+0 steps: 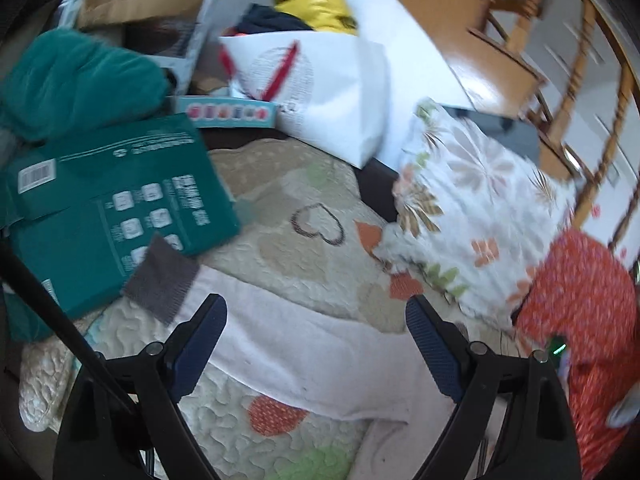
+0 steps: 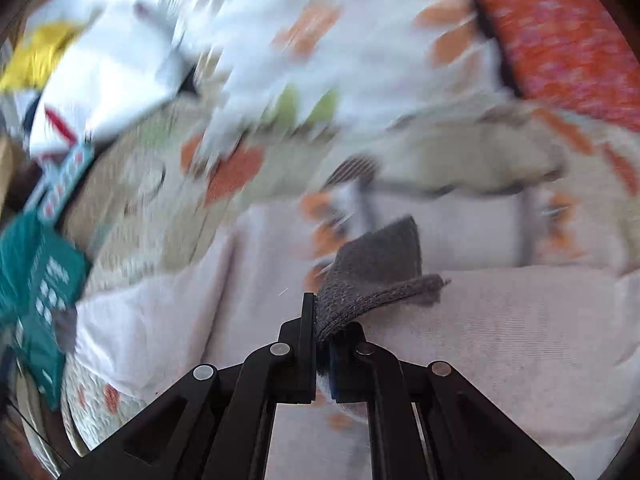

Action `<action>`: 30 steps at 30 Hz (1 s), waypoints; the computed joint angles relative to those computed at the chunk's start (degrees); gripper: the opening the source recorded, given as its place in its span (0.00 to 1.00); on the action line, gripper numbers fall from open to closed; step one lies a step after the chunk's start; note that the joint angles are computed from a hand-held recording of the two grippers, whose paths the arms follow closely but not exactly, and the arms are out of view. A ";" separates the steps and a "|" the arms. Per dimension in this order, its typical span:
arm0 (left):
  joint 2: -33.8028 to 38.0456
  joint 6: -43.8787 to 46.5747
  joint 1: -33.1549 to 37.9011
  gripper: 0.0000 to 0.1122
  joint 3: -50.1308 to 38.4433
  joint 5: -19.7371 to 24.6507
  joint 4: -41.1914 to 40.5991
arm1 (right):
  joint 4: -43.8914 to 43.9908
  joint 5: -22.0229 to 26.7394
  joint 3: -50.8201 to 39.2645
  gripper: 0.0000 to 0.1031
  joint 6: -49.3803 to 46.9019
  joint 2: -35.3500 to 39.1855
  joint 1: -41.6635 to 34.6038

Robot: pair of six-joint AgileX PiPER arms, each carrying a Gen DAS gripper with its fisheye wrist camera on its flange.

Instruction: Fold small clothes

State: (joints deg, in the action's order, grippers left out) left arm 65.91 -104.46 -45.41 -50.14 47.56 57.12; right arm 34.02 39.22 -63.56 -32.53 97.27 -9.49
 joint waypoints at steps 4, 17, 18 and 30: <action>-2.21 -0.72 2.60 0.80 1.86 -1.60 -1.49 | 0.12 -1.04 2.84 0.14 -4.25 1.29 4.45; -5.88 -2.35 8.06 0.80 3.53 5.98 -4.46 | 4.01 8.38 3.98 0.41 -10.57 -10.59 9.13; -6.80 -3.07 8.48 0.80 3.96 7.81 -4.35 | 3.30 7.25 5.07 0.43 -10.35 -11.58 12.86; -17.71 -8.19 12.61 0.80 8.39 21.98 -1.69 | -22.07 -11.89 -2.26 0.54 15.83 2.38 52.27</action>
State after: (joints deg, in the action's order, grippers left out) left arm 48.20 -112.65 -32.80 -41.75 69.54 55.43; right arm 11.95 27.33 -65.82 -16.70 99.65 42.77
